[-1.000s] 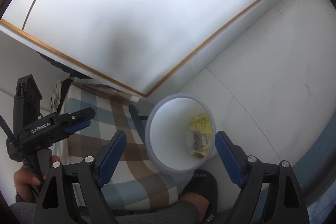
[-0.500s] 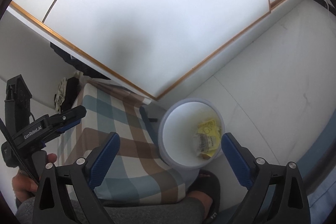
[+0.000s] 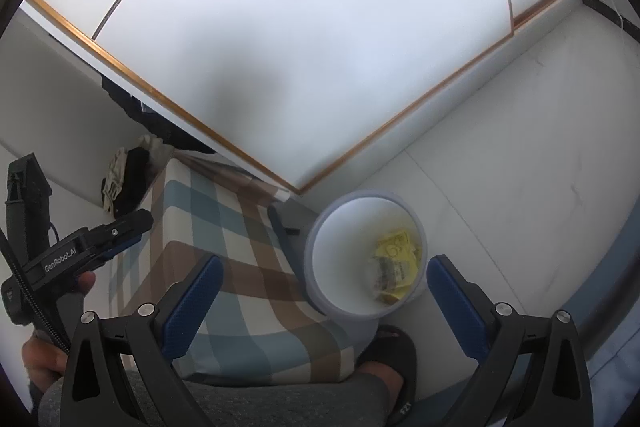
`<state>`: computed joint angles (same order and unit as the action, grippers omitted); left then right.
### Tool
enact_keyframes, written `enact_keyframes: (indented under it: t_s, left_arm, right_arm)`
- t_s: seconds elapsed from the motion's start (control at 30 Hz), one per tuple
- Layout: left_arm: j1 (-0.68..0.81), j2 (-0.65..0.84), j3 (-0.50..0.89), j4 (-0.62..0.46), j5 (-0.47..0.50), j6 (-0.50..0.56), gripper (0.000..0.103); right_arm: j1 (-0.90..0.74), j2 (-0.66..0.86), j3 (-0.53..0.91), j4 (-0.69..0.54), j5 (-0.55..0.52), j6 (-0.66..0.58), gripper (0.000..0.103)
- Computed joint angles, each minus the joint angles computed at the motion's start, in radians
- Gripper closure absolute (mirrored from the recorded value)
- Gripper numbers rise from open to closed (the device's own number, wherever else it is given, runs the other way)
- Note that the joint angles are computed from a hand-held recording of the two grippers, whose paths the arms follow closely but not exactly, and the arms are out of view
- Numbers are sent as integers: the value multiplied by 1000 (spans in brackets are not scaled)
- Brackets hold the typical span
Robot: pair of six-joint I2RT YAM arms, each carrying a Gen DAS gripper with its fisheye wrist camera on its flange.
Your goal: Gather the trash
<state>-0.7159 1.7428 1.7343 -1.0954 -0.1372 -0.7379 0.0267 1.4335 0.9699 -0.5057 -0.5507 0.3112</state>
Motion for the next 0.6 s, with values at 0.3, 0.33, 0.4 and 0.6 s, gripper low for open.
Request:
enact_keyframes:
  t_s: [0.3, 0.33, 0.4, 0.6]
  left_arm:
    - [-2, -2, -3, -14, 2, 12, 27]
    - [-1, -5, -3, -12, 1, 11, 27]
    - [-2, -7, -4, -11, -4, 13, 27]
    - [-1, 8, 9, -33, 16, 13, 27]
  right_arm:
    - [-1, -5, -2, -2, -6, 3, 0]
    - [-1, -6, -1, -3, -5, 2, 0]
    - [0, -8, -4, 1, -4, 5, 0]
    - [3, -8, -4, -1, 0, 6, 0]
